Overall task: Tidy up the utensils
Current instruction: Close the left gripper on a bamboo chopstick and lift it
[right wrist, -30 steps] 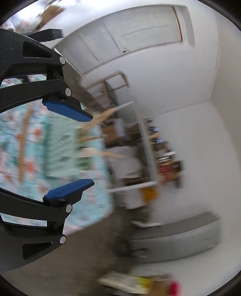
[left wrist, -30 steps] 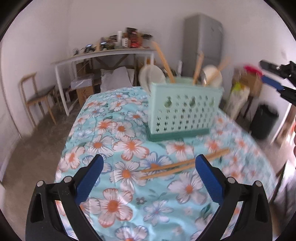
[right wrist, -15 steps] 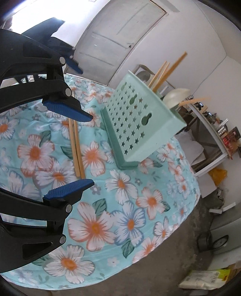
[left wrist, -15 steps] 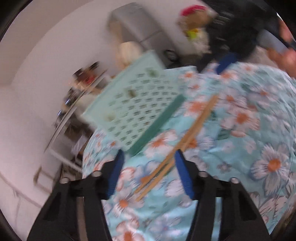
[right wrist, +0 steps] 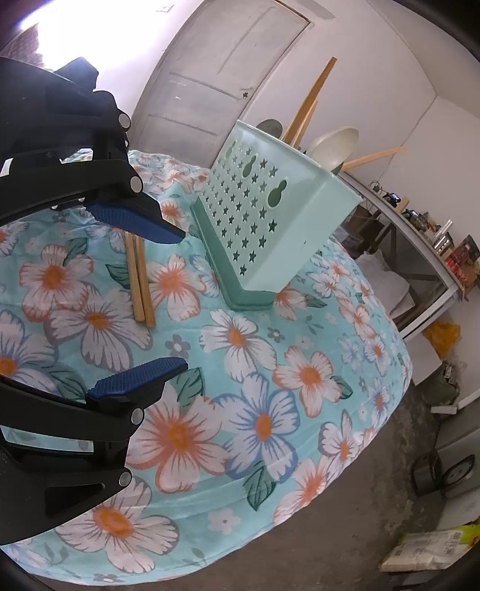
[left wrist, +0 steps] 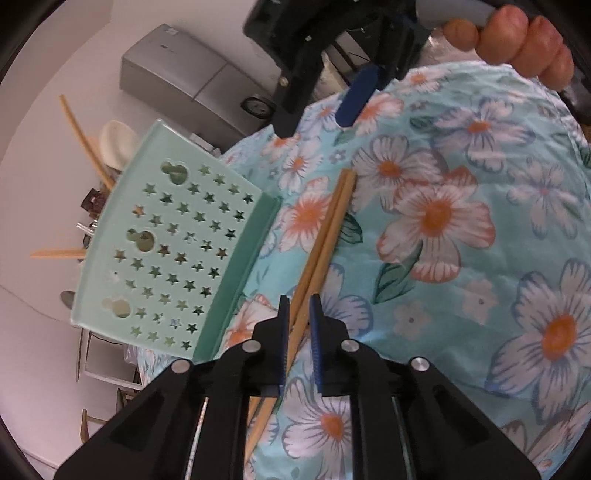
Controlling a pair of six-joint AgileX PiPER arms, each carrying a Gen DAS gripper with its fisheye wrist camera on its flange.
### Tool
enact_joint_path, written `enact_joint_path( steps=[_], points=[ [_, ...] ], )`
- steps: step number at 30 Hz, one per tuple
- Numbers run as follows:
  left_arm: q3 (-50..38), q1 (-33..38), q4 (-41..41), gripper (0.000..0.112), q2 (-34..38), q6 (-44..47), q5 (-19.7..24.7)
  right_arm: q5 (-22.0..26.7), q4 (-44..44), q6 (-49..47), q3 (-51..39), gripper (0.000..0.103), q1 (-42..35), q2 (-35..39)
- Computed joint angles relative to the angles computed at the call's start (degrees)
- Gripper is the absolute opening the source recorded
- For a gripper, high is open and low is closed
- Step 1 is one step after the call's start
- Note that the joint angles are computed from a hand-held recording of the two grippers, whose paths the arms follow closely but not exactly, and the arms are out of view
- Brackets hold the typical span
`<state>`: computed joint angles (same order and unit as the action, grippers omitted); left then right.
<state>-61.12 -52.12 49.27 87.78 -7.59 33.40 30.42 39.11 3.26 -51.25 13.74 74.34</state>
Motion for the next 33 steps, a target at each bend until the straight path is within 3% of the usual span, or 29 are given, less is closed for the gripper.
enact_joint_path(
  steps=[10,18,27,33],
  points=[
    [0.6,0.5,2.0,0.011,2.1,-0.2,-1.7,-0.2,3.7,-3.6,0.6,0.061,-0.6,0.7],
    [1.7,2.4,0.7,0.009,1.3,0.2,-4.8,1.0,14.4,-11.9,2.4,0.061,-3.7,0.8],
    [3.0,3.2,-8.8,0.006,-5.8,6.7,-2.2,4.9,25.3,-19.2,5.6,0.061,-8.1,-1.3],
    [-0.1,8.1,-23.4,0.006,-10.2,10.1,0.6,7.5,34.0,-23.2,8.4,0.061,-9.0,-2.3]
  ],
)
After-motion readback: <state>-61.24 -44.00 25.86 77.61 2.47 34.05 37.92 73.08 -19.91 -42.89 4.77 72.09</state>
